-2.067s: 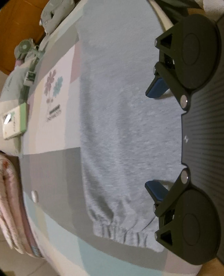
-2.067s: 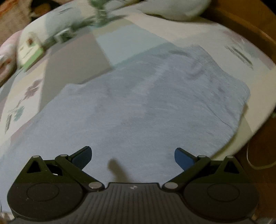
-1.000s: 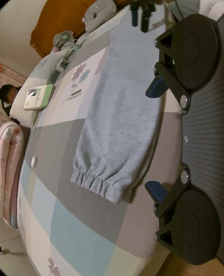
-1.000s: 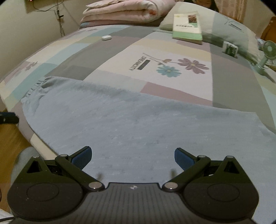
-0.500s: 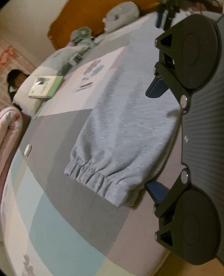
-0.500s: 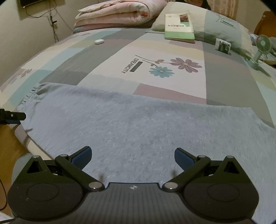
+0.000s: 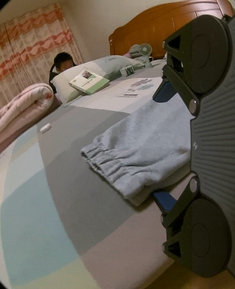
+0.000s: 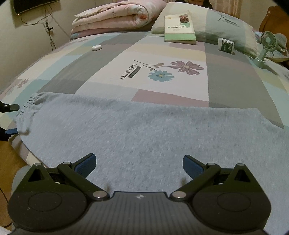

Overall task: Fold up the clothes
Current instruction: 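Move the left tool to the elastic cuff end of the sweatpants, then roll the left tool and close it on the gathered cuff end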

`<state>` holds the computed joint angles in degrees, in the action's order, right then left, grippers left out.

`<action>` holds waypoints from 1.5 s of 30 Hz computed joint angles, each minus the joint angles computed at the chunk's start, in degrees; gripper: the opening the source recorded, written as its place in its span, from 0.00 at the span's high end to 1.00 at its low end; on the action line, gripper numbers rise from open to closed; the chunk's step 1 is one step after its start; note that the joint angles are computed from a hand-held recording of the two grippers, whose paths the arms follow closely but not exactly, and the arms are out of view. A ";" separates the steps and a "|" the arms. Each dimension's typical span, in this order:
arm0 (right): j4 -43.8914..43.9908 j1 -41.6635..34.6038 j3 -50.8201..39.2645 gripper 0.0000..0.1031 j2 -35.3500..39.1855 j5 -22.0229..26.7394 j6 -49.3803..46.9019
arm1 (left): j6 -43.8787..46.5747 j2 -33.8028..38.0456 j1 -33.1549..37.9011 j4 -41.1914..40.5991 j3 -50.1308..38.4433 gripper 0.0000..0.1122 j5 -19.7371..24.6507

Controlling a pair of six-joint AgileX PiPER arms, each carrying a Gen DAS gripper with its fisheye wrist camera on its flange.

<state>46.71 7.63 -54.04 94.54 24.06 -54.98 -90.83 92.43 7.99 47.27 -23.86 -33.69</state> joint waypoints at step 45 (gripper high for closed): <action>-3.82 7.72 -3.58 0.00 -2.16 12.57 5.19 | 7.68 10.57 -4.59 -23.81 0.42 0.09 -17.32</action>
<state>42.89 15.35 -57.62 92.38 36.63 -49.79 -83.15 103.00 3.40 23.46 -23.43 -51.01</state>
